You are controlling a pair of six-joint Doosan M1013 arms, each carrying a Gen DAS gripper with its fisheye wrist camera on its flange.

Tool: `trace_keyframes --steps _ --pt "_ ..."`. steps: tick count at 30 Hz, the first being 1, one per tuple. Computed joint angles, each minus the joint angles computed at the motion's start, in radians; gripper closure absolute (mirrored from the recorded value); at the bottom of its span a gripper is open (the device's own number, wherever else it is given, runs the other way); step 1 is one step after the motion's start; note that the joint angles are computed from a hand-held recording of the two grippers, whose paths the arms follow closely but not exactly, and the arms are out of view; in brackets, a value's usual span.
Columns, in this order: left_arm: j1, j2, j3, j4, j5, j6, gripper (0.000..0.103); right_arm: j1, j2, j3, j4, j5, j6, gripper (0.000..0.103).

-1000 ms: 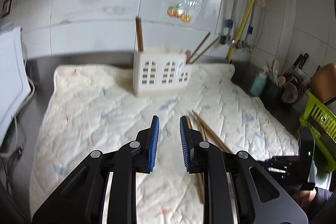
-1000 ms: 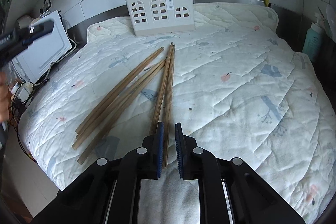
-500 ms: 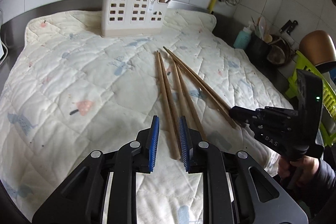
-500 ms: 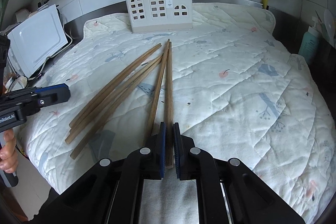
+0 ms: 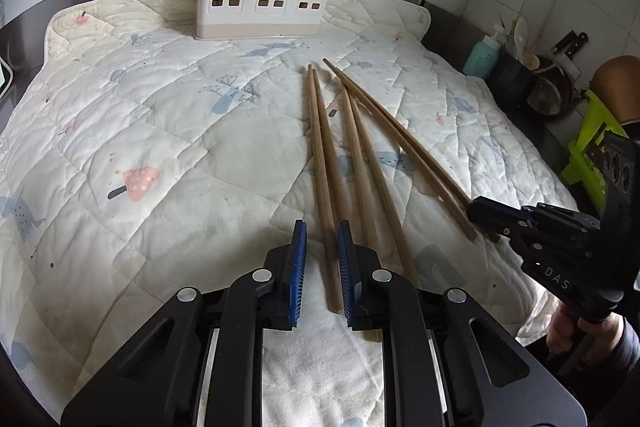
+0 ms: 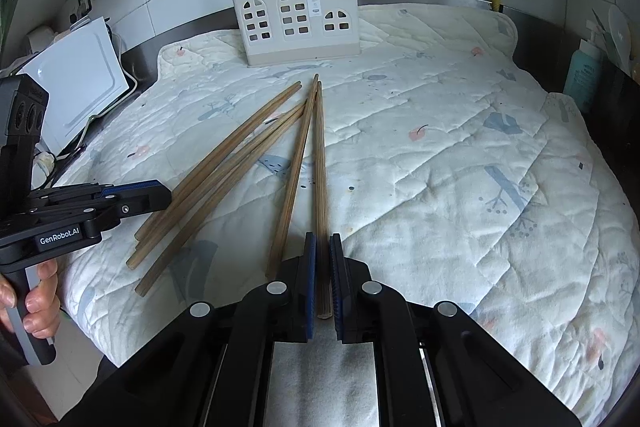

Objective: Organize utensils
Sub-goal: 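Close the right tool on a chopstick while the left tool grasps another chopstick, then lift the held chopsticks and insert them into the white holder with both tools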

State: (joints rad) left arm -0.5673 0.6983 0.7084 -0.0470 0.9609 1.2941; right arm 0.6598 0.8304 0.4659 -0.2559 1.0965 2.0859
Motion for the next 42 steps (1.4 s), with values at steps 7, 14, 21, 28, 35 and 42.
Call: trace_keyframes --steps 7,14,21,28,35,42 --pt "-0.013 0.025 -0.048 0.053 0.047 -0.022 0.089 0.004 0.002 -0.005 -0.015 0.004 0.011 0.096" --pt "-0.032 0.037 -0.065 0.14 0.053 -0.06 0.09 0.004 0.0 0.003 -0.019 -0.005 0.019 0.096" --pt "-0.049 0.031 -0.049 0.215 0.041 -0.069 0.092 0.009 -0.006 0.02 -0.048 -0.027 0.04 0.096" --pt "-0.019 0.023 -0.041 0.08 0.029 -0.034 0.098 0.013 -0.032 0.041 -0.076 -0.066 0.051 0.096" --pt "-0.009 -0.013 0.009 0.057 -0.047 -0.02 0.098 0.012 -0.047 -0.001 -0.122 -0.108 0.028 0.096" --pt "-0.005 -0.035 0.001 0.105 -0.109 0.004 0.098 -0.013 0.01 -0.18 -0.071 -0.067 -0.065 0.096"
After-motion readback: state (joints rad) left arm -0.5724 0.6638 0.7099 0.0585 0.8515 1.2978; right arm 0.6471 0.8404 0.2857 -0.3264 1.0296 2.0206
